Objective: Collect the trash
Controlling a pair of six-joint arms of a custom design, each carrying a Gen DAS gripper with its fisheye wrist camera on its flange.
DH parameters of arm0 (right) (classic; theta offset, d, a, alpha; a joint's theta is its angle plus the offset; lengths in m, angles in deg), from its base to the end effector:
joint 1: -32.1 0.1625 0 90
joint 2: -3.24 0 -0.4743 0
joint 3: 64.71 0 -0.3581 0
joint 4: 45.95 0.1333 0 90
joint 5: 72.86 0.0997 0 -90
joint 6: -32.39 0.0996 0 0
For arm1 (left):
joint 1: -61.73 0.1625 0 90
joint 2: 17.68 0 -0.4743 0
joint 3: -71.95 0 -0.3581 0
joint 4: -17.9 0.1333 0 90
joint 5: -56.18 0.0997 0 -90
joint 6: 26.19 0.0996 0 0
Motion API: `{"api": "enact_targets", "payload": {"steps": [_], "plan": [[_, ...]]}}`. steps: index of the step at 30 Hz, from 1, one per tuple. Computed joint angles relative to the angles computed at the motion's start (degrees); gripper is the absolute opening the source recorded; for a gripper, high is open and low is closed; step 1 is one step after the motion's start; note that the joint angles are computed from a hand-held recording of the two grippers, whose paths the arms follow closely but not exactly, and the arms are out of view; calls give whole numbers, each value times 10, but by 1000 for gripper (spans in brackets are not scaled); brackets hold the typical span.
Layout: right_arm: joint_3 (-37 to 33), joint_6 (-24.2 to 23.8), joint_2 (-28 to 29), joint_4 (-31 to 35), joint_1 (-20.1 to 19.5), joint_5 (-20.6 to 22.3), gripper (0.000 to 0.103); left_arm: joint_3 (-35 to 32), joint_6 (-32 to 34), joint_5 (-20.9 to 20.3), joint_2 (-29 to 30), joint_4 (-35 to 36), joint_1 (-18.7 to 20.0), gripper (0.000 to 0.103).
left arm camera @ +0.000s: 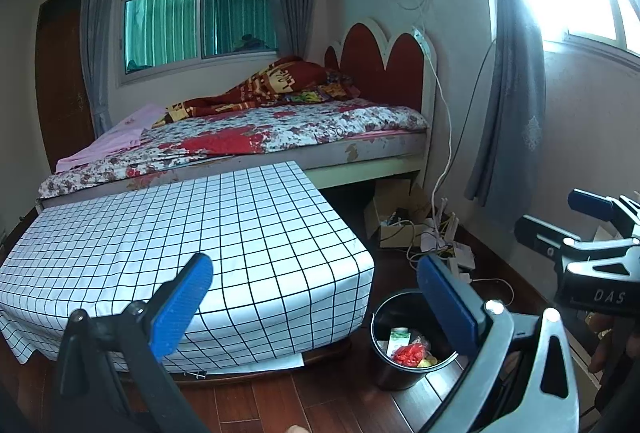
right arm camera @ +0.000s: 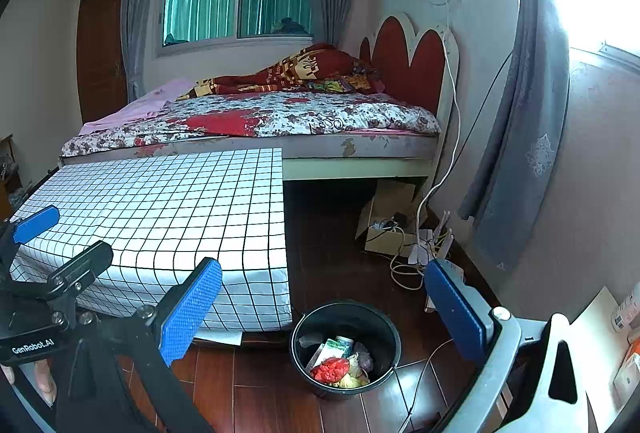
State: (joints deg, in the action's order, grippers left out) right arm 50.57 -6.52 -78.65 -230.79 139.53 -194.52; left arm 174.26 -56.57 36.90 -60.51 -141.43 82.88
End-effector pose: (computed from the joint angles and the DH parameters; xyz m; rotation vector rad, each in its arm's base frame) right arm 0.2235 -0.4413 0.4820 0.7026 -2.0871 1.1533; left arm -0.5089 -0.4406 0.1611 0.5802 2.0591 -1.2734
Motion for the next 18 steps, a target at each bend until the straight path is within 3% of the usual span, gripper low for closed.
{"api": "enact_targets", "payload": {"steps": [18], "plan": [[-4,5,-2,11,-5,5,102,-9,13,-5,8,1,-1,102]]}}
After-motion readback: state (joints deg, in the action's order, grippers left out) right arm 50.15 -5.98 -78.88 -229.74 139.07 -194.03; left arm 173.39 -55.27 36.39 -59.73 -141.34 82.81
